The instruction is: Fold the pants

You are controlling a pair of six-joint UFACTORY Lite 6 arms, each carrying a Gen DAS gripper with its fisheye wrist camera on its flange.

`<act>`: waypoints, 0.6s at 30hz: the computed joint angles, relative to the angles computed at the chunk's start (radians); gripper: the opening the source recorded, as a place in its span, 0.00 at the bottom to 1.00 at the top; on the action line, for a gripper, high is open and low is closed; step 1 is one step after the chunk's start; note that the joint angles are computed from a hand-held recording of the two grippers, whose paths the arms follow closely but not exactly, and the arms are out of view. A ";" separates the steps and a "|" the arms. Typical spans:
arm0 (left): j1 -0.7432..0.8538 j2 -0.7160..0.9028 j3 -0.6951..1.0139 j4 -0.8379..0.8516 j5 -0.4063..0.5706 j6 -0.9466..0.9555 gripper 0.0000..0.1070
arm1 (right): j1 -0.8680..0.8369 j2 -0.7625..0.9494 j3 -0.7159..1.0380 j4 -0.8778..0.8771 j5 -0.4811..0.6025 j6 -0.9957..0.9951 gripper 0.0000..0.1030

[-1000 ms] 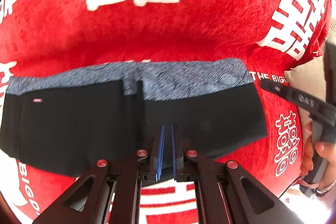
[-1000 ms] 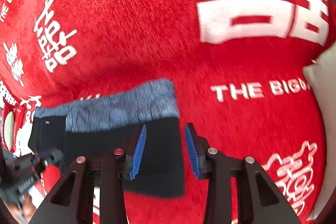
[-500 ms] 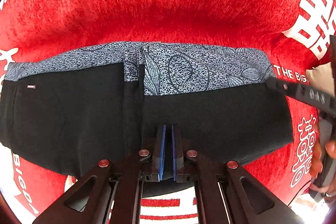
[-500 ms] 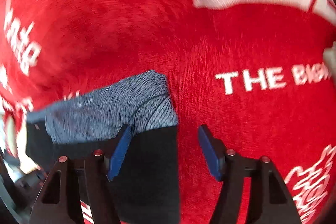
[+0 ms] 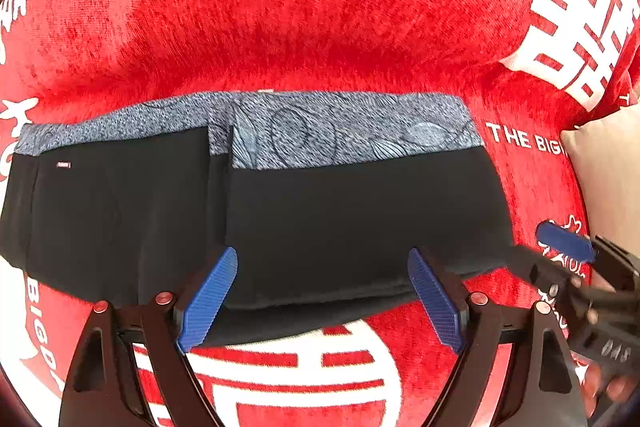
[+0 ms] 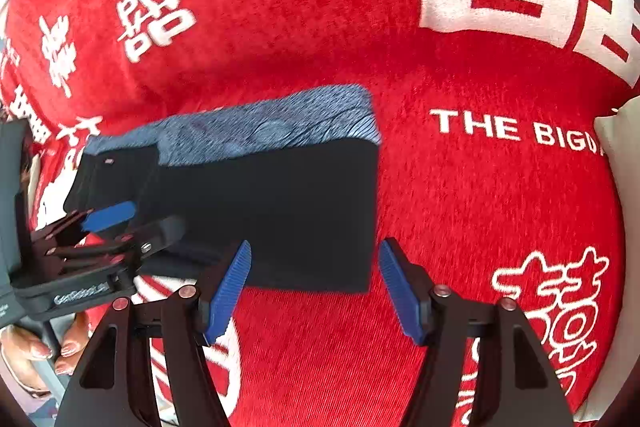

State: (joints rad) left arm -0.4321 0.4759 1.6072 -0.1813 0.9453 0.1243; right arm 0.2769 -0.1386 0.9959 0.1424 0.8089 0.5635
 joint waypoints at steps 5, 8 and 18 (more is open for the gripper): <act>-0.026 -0.035 -0.012 0.034 0.070 -0.069 0.82 | 0.000 -0.054 -0.026 0.043 0.051 -0.005 0.80; -0.035 -0.086 -0.072 0.062 0.090 -0.134 0.82 | -0.014 -0.085 -0.047 0.055 0.080 -0.027 0.81; -0.029 -0.225 -0.222 0.121 0.097 -0.254 0.82 | -0.057 -0.203 -0.148 0.084 0.163 -0.112 0.83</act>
State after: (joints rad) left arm -0.4613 0.2511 1.3849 -0.0598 1.0424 -0.1300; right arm 0.2201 -0.3417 0.8478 0.2268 0.9720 0.4515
